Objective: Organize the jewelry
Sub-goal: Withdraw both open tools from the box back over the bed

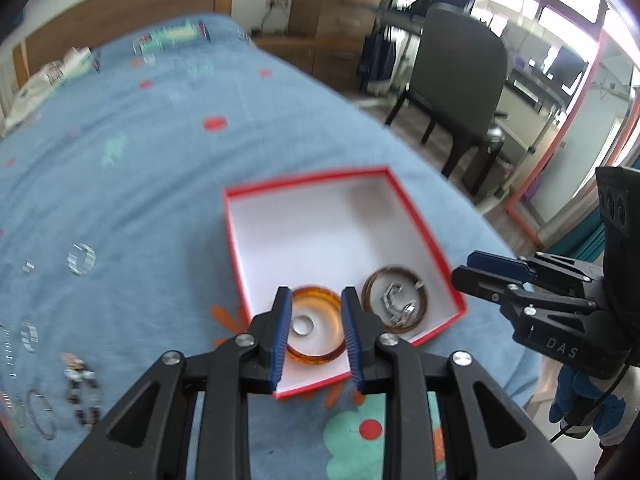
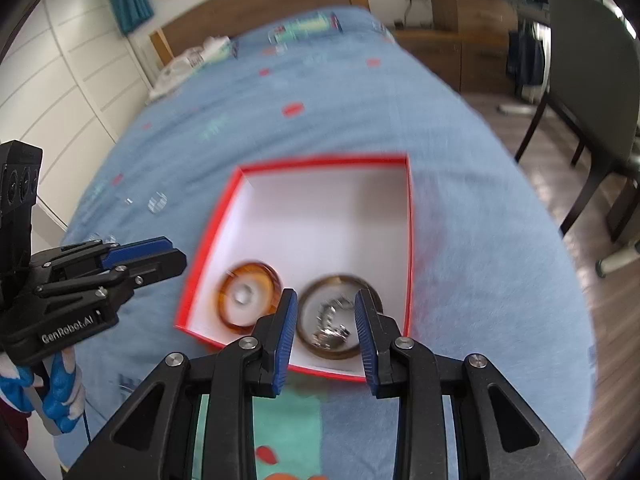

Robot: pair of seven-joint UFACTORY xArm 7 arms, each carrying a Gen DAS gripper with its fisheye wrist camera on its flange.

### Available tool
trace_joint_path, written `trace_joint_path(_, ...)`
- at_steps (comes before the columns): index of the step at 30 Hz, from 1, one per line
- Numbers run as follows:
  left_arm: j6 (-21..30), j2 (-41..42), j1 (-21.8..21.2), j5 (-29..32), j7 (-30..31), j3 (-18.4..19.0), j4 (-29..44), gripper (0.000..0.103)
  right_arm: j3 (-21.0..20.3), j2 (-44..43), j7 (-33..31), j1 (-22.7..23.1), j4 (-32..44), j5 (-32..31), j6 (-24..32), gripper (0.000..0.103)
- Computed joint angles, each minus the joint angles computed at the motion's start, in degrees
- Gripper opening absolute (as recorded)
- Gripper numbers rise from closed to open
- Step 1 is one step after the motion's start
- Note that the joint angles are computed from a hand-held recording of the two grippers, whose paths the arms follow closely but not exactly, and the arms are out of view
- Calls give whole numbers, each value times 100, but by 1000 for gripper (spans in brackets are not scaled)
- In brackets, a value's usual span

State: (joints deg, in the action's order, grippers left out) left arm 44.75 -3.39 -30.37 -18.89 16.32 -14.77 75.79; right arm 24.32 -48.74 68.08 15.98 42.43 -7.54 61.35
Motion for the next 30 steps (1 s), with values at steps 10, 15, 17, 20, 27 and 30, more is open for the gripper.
trace_joint_path(10,-39,-1721,152,-289,326,446,-592,24,940,277,36,-598,2034,-659,893,39)
trace_joint_path(15,289,-2472,245,-289,512,740,-878,24,1491,562,49,-972,2913,-836,1078,40)
trace_joint_path(17,361,-2708,327,-281,574,866,-972,24,1656,636,38,-1106,3149,-864,1115,40)
trace_joint_path(20,549,-2992,495,-298,670,1145,-1020,24,1884,731,8,-1325,3453,-890,1130,40)
trace_joint_path(27,804,-3257,1076,-139,955,1680,-917,36,2278,857,-134,-1771,3884,-815,1066,40)
trace_joint_path(30,908,-3283,1314,-132,1110,1957,-819,36,2409,890,-214,-1941,4014,-759,1015,40)
